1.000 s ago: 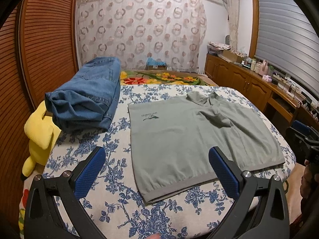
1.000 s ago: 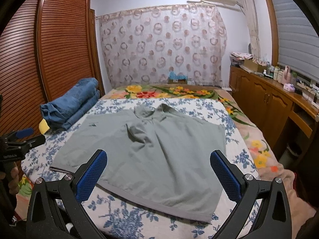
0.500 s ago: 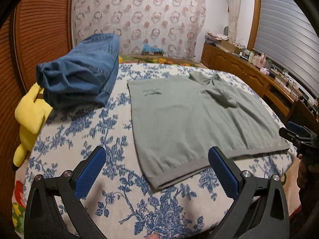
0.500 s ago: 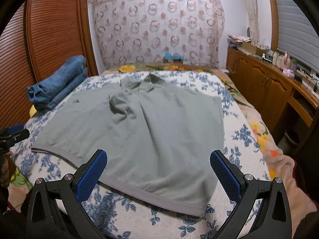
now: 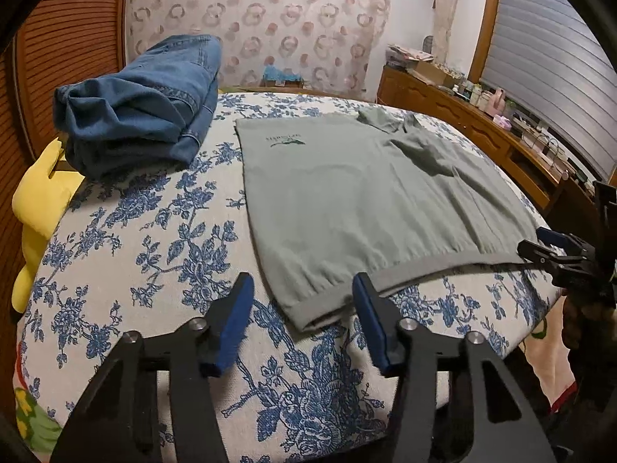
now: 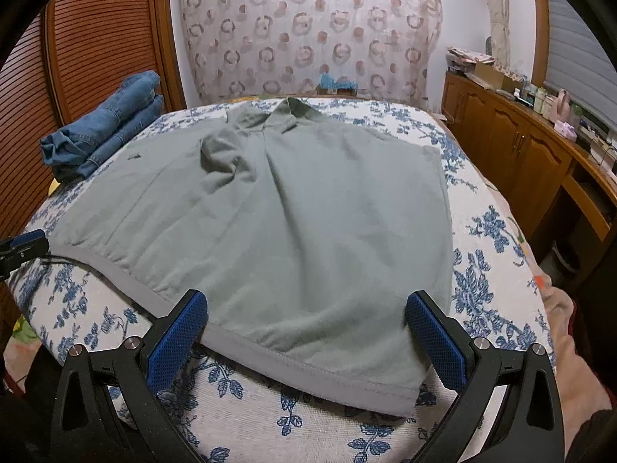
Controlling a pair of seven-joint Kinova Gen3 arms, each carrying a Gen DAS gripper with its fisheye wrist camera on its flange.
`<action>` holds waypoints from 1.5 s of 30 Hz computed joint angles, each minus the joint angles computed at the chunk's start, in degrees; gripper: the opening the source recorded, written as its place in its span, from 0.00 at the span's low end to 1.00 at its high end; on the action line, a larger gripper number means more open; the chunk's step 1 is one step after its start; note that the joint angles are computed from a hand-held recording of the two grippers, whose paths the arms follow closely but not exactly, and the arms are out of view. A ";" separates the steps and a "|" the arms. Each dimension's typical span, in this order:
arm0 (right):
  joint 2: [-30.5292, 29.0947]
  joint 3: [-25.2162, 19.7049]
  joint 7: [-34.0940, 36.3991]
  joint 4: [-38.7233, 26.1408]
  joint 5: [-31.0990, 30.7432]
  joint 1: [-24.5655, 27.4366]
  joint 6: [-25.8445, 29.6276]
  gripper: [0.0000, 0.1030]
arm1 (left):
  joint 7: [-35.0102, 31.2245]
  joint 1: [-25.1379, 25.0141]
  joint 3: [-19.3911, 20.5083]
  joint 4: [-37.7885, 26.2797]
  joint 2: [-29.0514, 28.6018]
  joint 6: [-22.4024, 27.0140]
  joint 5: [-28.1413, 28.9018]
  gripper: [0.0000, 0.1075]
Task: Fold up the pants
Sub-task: 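Lower the left gripper onto the hem corner of the grey-green shirt, then close the left gripper on the hem and lift the shirt side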
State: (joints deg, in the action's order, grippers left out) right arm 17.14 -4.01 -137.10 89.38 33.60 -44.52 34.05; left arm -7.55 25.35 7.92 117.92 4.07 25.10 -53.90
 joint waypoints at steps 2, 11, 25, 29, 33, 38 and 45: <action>-0.36 0.27 -0.56 0.09 0.95 -0.74 0.81 1.00 | -0.60 0.02 0.14 -0.02 0.14 -0.10 0.54 0.44; -1.85 -0.07 -5.82 3.93 6.90 -1.63 -1.04 1.00 | -0.31 2.11 0.04 -1.54 1.69 3.62 -0.67 0.42; 0.37 0.51 -1.96 1.20 4.84 -0.34 -1.85 1.00 | 0.63 1.32 0.37 0.11 0.26 1.87 -0.71 0.23; 0.41 0.80 -1.50 1.29 4.65 -0.48 -2.18 1.00 | -1.21 -0.74 0.33 1.08 -0.91 -2.22 1.18 0.08; 0.40 0.56 0.32 1.18 3.52 0.15 -2.58 1.00 | -0.76 -1.04 0.37 1.25 -1.79 -3.37 0.56 0.07; 0.60 0.18 2.87 0.47 1.34 0.98 -2.48 1.00 | -2.26 -2.39 1.67 0.15 -3.12 -4.05 0.38 0.07; -0.46 0.25 5.53 0.48 -2.26 2.56 -3.01 0.98 | -11.08 -3.51 2.49 -4.17 -2.40 -4.91 5.40 0.06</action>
